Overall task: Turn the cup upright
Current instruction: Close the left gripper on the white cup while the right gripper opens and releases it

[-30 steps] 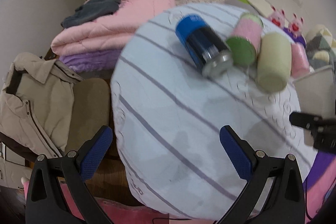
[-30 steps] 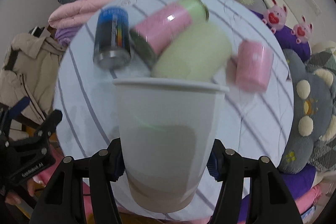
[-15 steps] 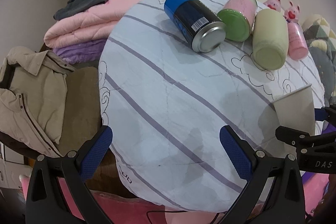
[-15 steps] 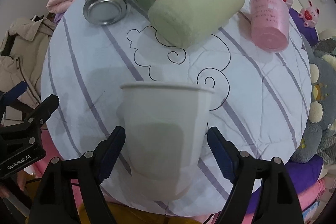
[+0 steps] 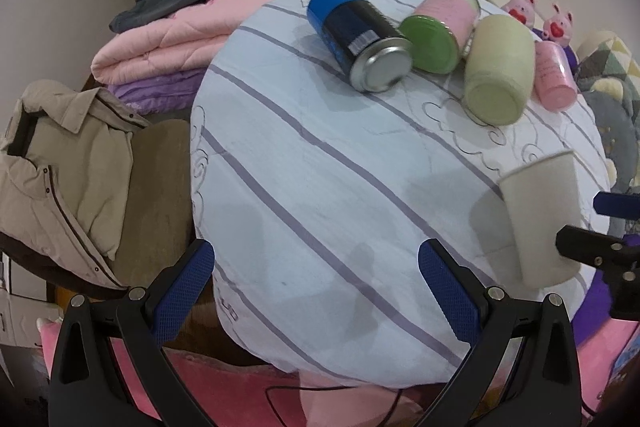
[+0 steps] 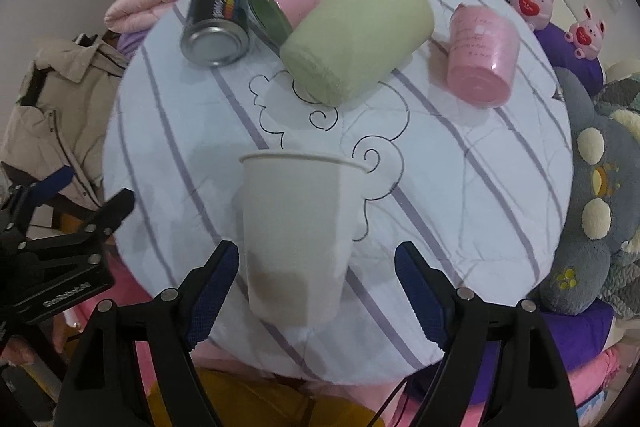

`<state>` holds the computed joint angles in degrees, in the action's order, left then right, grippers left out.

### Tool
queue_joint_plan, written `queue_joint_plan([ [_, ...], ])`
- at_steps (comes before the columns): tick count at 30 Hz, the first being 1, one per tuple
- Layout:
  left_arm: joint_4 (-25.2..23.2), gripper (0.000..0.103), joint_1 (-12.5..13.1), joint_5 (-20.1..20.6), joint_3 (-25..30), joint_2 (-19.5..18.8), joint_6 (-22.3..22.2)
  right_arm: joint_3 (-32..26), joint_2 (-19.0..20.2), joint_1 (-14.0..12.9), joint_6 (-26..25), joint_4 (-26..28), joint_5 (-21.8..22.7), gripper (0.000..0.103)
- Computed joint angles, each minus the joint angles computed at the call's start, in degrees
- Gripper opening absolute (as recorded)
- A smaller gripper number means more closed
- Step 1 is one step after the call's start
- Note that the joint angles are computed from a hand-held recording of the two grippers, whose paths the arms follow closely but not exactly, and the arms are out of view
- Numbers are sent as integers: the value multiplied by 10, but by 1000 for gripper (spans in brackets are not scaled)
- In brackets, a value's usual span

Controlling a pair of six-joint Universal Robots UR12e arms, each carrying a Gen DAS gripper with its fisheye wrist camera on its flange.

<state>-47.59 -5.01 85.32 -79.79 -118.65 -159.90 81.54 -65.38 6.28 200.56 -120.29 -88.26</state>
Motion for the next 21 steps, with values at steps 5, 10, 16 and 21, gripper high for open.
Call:
queue_joint_plan([
  [5, -7, 103, -11, -6, -17, 16, -20, 37, -31, -12, -9, -33, 7, 82],
  [10, -24, 103, -32, -5, -23, 24, -39, 59, -46, -22, -1, -49, 9, 82],
  [16, -53, 103, -59, 13, 0, 15, -80, 85, -57, -45, -10, -75, 38, 82],
  [21, -77, 103, -74, 13, 22, 2, -111, 111, -70, -66, -16, -99, 47, 82],
])
